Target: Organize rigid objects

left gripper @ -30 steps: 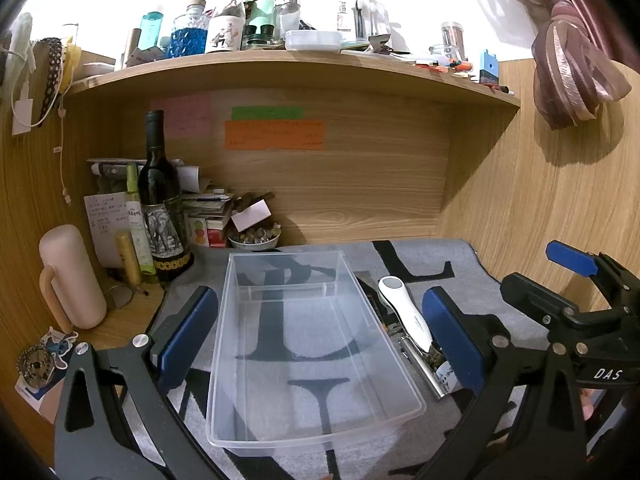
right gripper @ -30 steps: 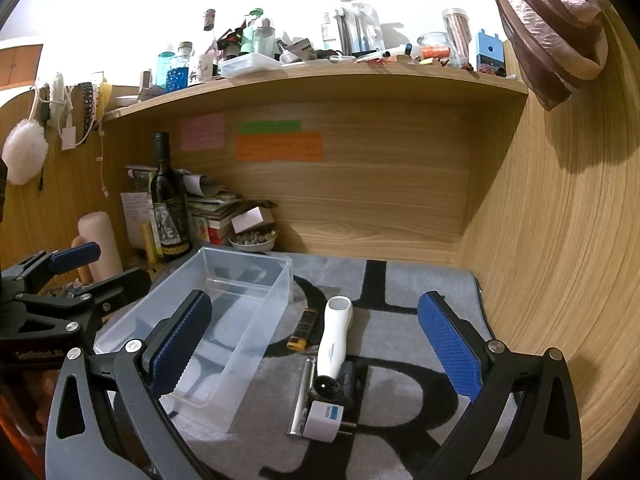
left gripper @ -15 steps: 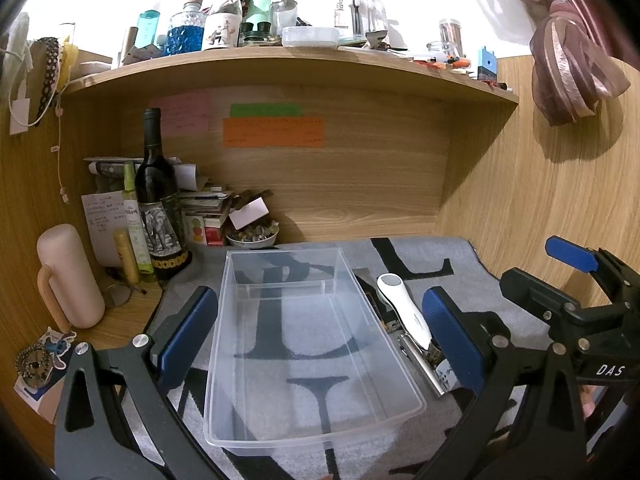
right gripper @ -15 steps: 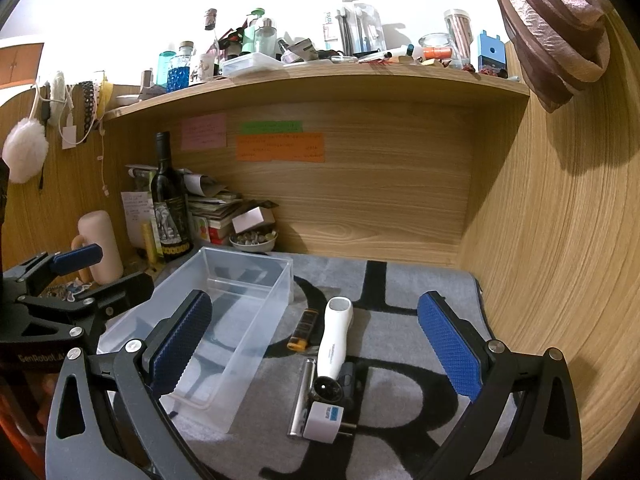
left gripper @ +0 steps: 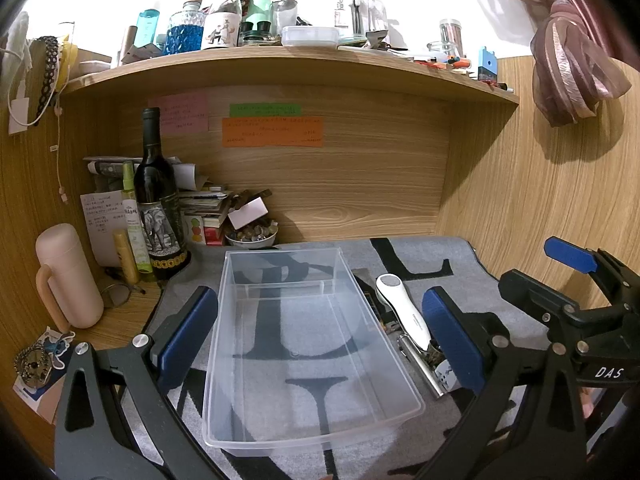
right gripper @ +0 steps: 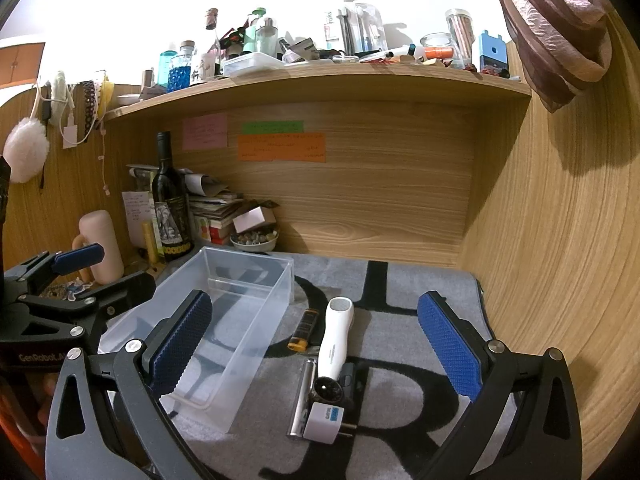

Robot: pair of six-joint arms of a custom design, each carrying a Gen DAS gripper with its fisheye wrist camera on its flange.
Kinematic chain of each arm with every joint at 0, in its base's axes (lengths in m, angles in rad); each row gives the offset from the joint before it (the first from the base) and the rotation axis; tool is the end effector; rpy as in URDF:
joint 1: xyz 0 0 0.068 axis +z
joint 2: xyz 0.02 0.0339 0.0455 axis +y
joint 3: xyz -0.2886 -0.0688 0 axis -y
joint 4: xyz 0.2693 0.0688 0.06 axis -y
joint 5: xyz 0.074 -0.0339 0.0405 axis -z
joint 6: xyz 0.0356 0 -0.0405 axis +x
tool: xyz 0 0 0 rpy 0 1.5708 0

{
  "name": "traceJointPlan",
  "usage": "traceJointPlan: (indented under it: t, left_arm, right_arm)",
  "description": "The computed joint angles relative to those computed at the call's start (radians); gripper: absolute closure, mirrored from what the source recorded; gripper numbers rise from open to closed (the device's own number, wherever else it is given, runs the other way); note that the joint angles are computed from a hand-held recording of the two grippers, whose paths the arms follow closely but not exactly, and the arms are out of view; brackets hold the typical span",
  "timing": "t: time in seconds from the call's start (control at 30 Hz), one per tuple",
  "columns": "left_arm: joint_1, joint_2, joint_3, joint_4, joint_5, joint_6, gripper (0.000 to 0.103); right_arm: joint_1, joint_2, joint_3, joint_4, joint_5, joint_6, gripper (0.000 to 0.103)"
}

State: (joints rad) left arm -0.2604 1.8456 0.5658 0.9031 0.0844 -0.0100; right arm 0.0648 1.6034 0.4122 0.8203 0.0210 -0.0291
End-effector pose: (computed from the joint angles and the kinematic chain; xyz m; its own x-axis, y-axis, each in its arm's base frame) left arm 0.3228 -0.0891 0.1102 -0.3588 0.0853 -0.9295 0.3287 0.9436 -0.0403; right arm 0.2865 0.0178 0.1343 -0.3602 -0.0525 -0.9314 -0.0557 0.9978 -0.0347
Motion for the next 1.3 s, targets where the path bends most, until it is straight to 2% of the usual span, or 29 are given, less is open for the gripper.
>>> traceJointPlan:
  t: [0.77, 1.03, 1.3]
  left_arm:
    - [-0.006, 0.007, 0.010, -0.011, 0.001, -0.007, 0.000]
    - [0.026, 0.031, 0.049, -0.064, 0.047, -0.020, 0.000]
    - [0.096, 0.065, 0.112, -0.153, 0.074, -0.035, 0.000]
  right_arm:
    - [0.004, 0.006, 0.005, -0.004, 0.002, 0.002, 0.000]
    - [-0.006, 0.056, 0.043, -0.015, -0.019, 0.001, 0.000]
    - [-0.041, 0.125, 0.131, -0.090, -0.077, 0.001, 0.000]
